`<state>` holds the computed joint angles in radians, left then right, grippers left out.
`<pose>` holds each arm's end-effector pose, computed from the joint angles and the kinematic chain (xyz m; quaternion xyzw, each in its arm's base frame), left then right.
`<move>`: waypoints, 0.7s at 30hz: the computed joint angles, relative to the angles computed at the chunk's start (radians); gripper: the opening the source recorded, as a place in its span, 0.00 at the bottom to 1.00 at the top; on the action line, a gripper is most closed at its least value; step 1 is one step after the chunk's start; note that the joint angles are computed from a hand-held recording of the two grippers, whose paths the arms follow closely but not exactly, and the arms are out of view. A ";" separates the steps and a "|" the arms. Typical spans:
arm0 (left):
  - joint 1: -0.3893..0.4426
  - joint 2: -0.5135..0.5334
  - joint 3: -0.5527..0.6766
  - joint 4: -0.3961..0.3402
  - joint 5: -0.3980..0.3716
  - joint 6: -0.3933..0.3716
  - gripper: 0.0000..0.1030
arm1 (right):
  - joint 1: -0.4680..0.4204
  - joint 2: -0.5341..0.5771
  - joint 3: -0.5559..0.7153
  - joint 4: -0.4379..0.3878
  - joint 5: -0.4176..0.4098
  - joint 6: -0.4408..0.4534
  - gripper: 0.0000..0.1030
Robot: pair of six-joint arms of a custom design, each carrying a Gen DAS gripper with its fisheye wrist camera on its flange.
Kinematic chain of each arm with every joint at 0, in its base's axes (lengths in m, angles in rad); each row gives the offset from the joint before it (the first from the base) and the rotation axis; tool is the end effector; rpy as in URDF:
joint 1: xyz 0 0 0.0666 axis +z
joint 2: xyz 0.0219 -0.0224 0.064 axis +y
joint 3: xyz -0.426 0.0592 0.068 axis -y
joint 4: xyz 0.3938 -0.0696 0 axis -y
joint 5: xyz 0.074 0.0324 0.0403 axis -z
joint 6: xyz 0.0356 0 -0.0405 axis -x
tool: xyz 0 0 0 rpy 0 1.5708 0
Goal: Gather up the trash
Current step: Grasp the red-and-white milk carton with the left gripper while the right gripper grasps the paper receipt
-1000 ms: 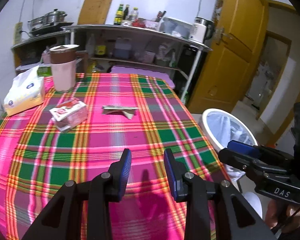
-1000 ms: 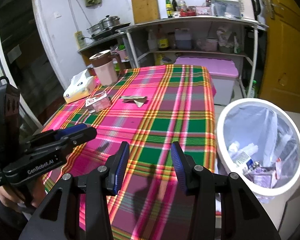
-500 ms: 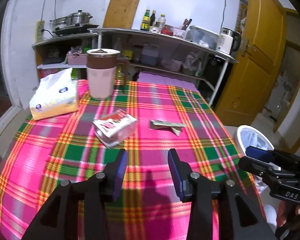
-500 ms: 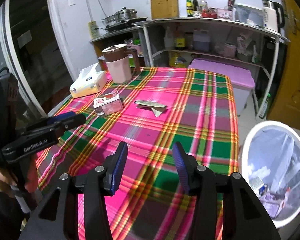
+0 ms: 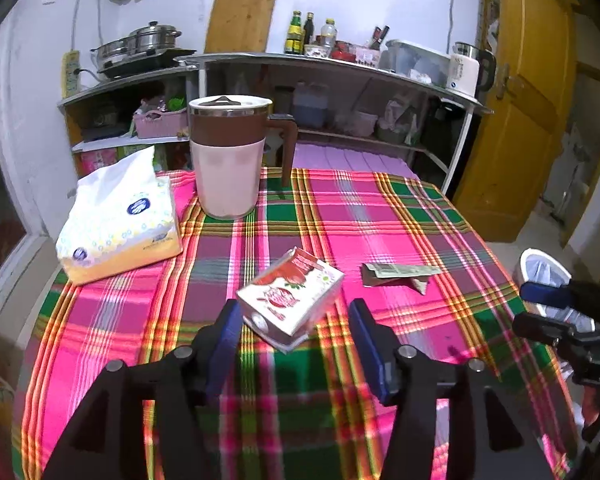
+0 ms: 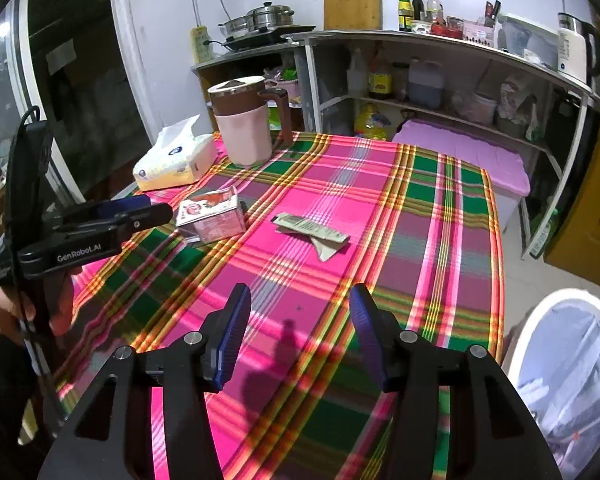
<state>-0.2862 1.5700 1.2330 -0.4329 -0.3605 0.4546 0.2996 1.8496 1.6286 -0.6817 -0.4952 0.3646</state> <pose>0.5197 -0.1403 0.3516 -0.1458 0.8969 0.0151 0.4173 0.6198 0.2088 0.3523 -0.3746 0.8397 0.2211 0.3252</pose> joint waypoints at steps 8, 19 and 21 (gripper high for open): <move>0.055 0.037 0.021 0.040 0.055 -0.064 0.62 | 0.019 0.085 0.104 -0.037 0.014 0.033 0.51; 0.094 0.105 0.082 0.026 0.156 -0.163 0.64 | 0.052 0.209 0.266 -0.092 0.035 0.087 0.51; 0.095 0.112 0.088 0.018 0.172 -0.178 0.65 | 0.057 0.232 0.298 -0.106 0.034 0.097 0.51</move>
